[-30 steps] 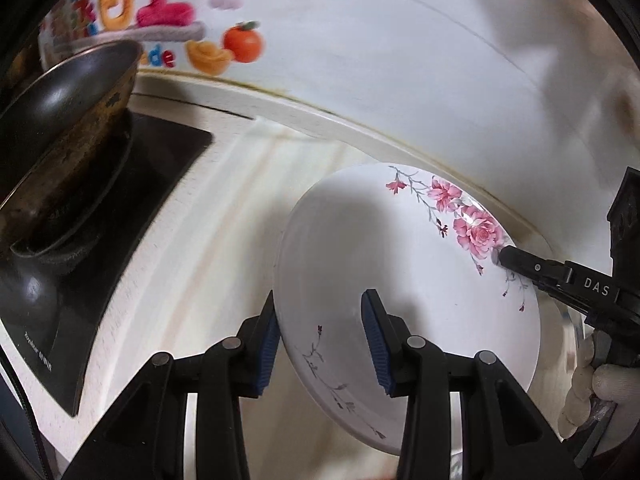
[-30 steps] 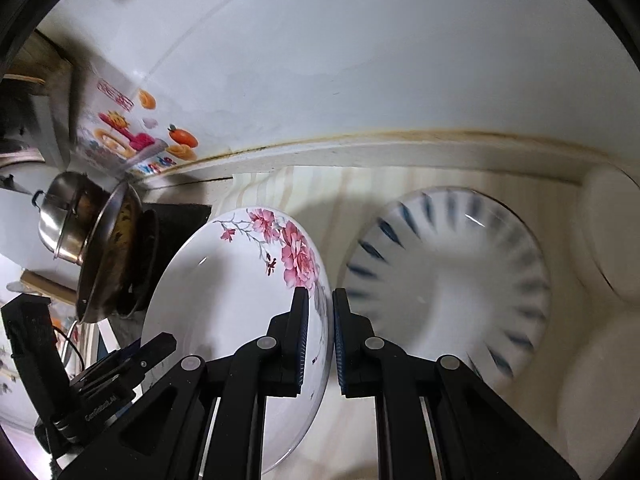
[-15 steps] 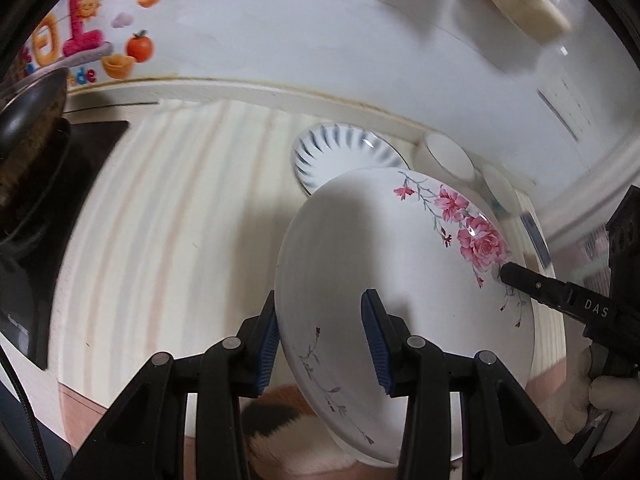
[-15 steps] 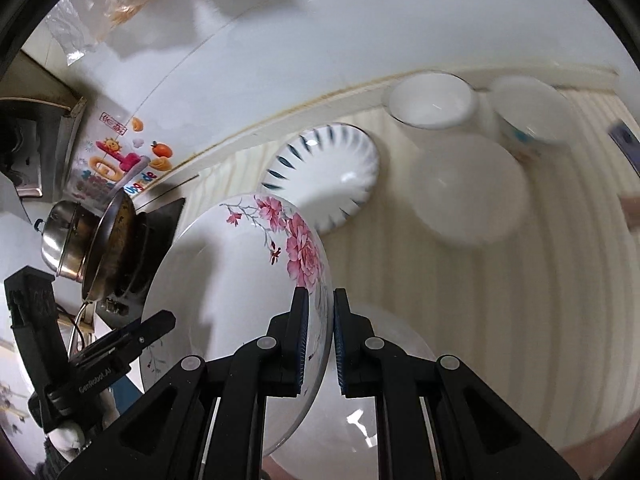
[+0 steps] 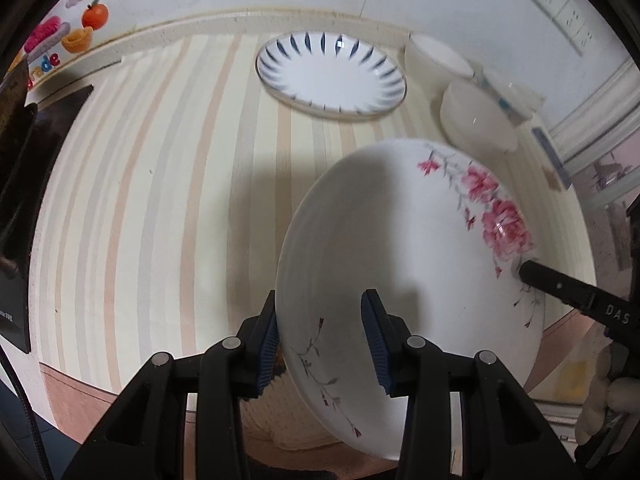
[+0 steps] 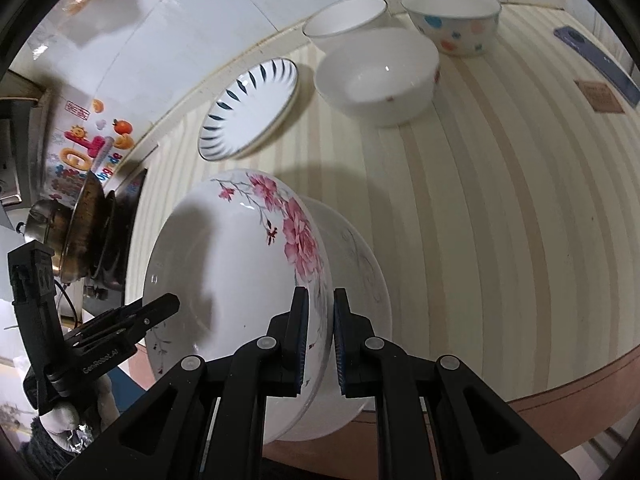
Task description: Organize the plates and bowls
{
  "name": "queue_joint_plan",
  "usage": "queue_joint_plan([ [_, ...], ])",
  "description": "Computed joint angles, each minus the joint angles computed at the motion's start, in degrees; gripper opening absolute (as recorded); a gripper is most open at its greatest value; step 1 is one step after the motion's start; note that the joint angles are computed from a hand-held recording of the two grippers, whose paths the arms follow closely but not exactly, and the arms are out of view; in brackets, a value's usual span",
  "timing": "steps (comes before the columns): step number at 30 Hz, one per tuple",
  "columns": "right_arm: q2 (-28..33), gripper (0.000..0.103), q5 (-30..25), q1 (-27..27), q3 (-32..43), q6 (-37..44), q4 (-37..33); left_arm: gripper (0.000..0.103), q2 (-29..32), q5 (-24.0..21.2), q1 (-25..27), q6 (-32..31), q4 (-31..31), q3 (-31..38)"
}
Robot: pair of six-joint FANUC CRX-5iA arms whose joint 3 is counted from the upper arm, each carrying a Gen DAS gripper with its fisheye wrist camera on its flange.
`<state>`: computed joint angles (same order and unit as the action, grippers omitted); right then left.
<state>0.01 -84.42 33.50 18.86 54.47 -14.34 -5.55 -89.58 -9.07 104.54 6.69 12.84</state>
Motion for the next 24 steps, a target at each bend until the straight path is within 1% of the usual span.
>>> queue_joint_plan([
  [12, 0.13, 0.013, -0.12, 1.02, -1.88, -0.09, 1.85, 0.037, 1.03, -1.51, -3.30, 1.23, -3.56, 0.08],
  [24, 0.82, 0.013, -0.91, 1.66, -1.84, 0.59, 3.06, 0.037, 2.07, -2.83, -4.93, 2.76, -4.95, 0.37],
])
